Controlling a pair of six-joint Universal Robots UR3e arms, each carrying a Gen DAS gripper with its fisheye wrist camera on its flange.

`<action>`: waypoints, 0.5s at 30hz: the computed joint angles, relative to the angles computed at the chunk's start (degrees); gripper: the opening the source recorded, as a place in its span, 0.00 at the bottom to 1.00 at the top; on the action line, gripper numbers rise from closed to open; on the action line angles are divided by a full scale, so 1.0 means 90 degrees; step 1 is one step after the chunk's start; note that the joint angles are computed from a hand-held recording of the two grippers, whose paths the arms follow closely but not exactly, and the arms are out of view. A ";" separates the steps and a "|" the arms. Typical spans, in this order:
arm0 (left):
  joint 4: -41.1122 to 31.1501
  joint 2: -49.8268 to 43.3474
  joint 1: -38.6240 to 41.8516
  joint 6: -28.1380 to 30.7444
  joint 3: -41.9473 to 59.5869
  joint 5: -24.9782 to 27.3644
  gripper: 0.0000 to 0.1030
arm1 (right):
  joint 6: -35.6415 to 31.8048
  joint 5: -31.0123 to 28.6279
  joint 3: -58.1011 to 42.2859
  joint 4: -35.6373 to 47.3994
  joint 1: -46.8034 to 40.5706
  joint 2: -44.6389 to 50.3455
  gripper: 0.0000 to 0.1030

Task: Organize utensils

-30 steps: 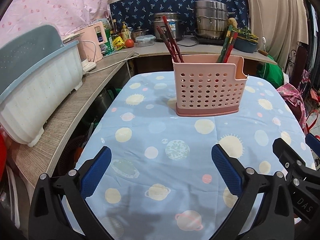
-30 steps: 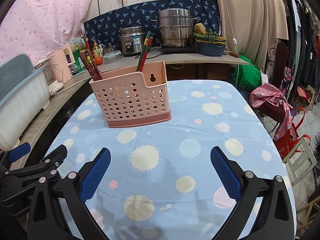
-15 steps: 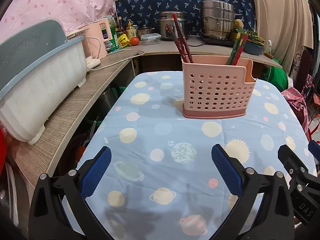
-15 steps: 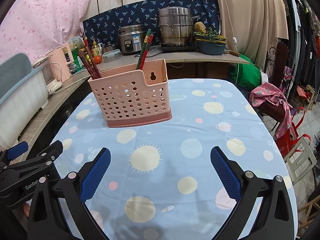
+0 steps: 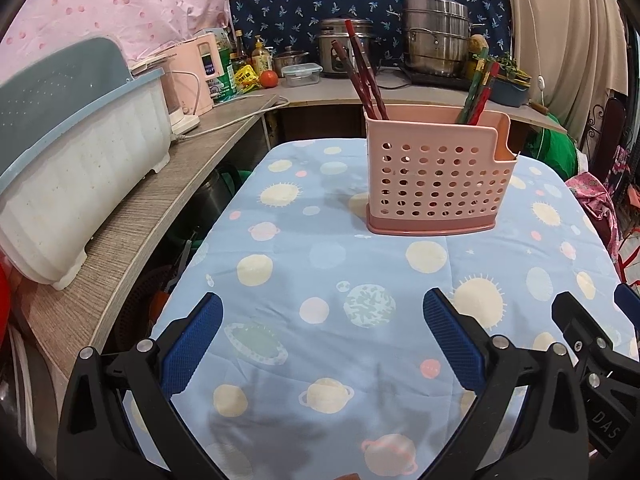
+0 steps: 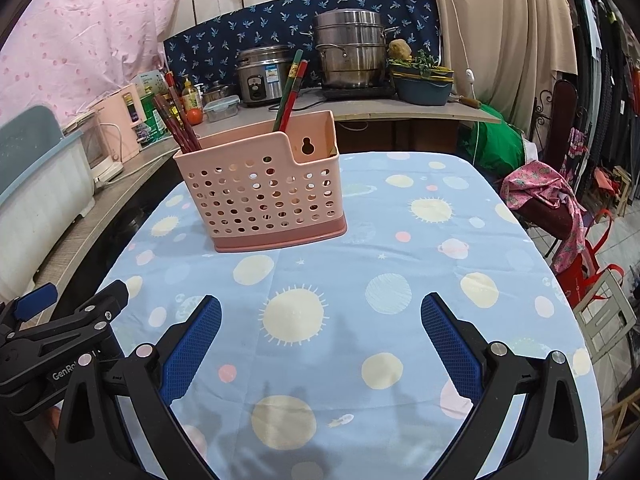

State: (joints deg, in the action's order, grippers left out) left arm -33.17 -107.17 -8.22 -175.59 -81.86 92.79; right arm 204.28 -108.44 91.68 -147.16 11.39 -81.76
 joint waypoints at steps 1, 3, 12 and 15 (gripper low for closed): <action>0.0017 -0.0007 -0.0007 0.0007 0.0005 0.0008 0.93 | 0.0004 -0.0008 -0.0016 -0.0007 0.0001 0.0018 0.94; 0.0056 -0.0020 -0.0028 0.0021 0.0012 0.0046 0.93 | 0.0006 -0.0022 -0.0061 0.0021 0.0008 0.0038 0.94; 0.0071 -0.0083 -0.0139 0.0024 0.0113 0.0199 0.93 | 0.0004 -0.0008 -0.0144 0.0025 -0.0039 0.0065 0.94; 0.0080 -0.0110 -0.0179 0.0045 0.0146 0.0235 0.93 | 0.0002 -0.0034 -0.0177 0.0018 -0.0031 0.0085 0.94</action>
State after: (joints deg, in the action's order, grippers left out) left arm -32.45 -108.16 -9.83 -175.19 -80.55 94.91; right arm 204.30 -108.75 90.09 -147.00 11.11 -81.00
